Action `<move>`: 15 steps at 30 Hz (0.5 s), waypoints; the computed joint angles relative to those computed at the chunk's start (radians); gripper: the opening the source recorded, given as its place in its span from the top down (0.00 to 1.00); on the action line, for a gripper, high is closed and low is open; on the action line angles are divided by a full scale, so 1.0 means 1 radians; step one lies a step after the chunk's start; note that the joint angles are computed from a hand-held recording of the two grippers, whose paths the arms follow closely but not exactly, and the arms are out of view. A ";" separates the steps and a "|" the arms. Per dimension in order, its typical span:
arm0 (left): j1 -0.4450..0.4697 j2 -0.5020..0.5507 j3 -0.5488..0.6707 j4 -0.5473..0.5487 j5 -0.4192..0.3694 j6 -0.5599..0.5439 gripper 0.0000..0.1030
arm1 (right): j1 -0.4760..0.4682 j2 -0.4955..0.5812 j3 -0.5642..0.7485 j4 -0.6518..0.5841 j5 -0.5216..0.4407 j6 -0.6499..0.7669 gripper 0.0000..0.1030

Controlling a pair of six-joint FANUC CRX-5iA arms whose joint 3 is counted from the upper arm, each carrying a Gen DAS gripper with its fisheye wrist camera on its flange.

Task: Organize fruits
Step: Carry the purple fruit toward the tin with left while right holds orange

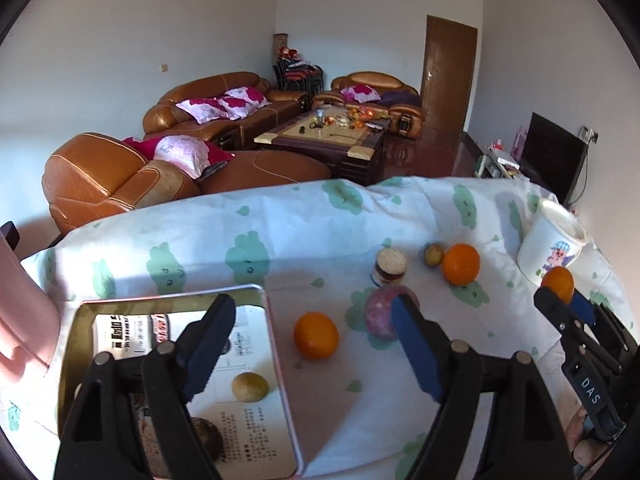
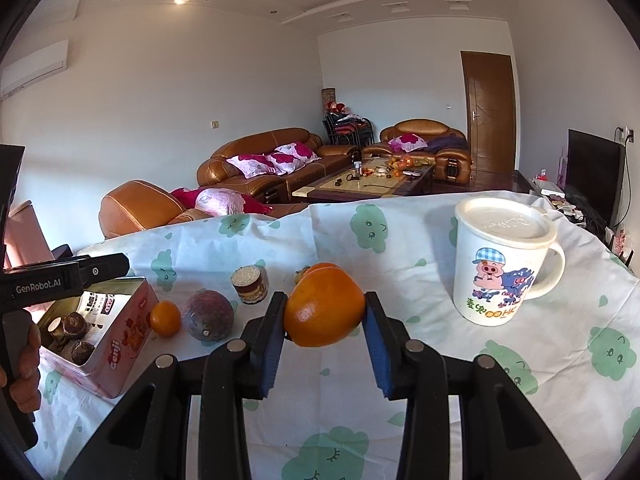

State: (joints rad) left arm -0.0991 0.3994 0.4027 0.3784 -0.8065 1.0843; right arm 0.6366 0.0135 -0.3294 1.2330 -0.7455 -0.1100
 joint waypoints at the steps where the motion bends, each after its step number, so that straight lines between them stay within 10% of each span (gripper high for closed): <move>1: -0.018 0.015 0.023 -0.029 -0.020 0.020 0.21 | -0.002 -0.002 -0.001 -0.005 0.004 0.003 0.61; 8: -0.177 0.318 0.500 -0.404 -0.322 0.265 0.16 | -0.017 -0.021 -0.013 -0.033 0.039 -0.003 0.61; 15: -0.168 0.326 0.422 -0.363 -0.140 0.345 0.29 | -0.027 -0.023 -0.008 -0.067 0.077 0.014 0.61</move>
State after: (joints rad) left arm -0.2674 0.7251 0.8242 0.0158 -0.9461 1.4298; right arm 0.6092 -0.0096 -0.3370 1.1656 -0.6685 -0.0959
